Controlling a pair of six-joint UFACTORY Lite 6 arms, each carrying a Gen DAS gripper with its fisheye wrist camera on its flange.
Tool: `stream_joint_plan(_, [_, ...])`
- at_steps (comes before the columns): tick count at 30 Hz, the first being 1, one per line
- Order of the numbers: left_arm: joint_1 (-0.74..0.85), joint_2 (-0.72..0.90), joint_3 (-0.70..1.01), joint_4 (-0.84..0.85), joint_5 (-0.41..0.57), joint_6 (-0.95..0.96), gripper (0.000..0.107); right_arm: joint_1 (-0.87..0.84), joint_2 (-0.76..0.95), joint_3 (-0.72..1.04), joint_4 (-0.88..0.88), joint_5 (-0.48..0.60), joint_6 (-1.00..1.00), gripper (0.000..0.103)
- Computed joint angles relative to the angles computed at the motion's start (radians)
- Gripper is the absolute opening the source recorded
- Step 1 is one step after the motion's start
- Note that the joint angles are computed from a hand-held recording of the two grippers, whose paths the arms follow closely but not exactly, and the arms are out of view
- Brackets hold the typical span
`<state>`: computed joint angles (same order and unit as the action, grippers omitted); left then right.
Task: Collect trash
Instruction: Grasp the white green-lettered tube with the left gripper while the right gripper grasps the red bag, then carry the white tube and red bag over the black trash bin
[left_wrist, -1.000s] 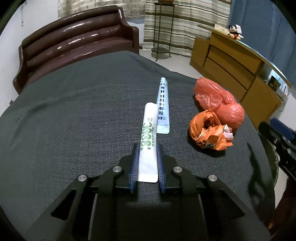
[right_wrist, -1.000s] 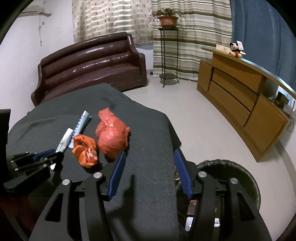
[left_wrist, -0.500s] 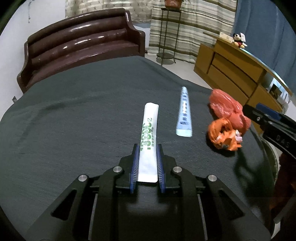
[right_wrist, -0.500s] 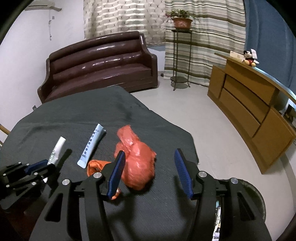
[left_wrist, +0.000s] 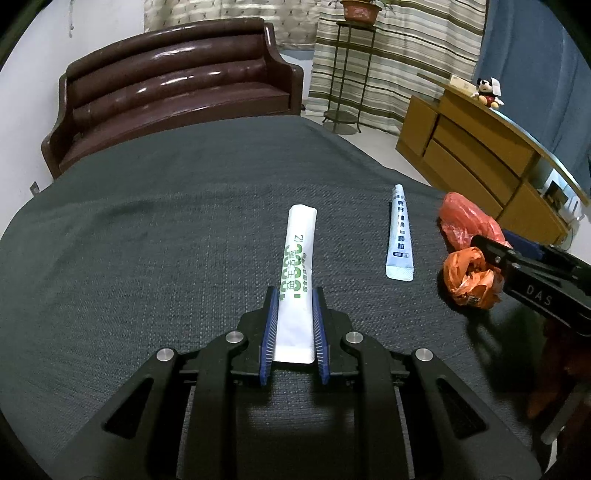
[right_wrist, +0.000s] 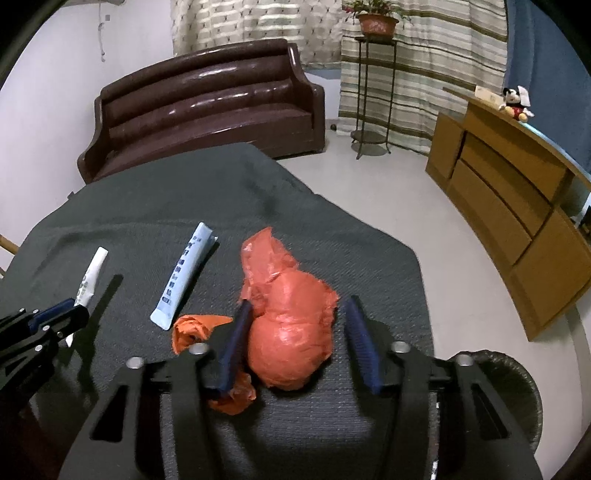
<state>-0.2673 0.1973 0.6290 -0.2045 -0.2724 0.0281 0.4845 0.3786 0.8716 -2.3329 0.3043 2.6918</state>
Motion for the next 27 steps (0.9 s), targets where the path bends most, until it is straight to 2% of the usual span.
stream_joint_plan(14, [-0.004, -0.035, -0.034, 0.007, -0.016, -0.018, 0.018, 0.032, -0.11, -0.111, 0.036, 0.078, 0.013, 0.038])
stream_joint_plan(27, [-0.175, -0.21, -0.16, -0.228, -0.029, 0.129, 0.018, 0.127, -0.383, -0.385, 0.235, 0.194, -0.048, 0.038])
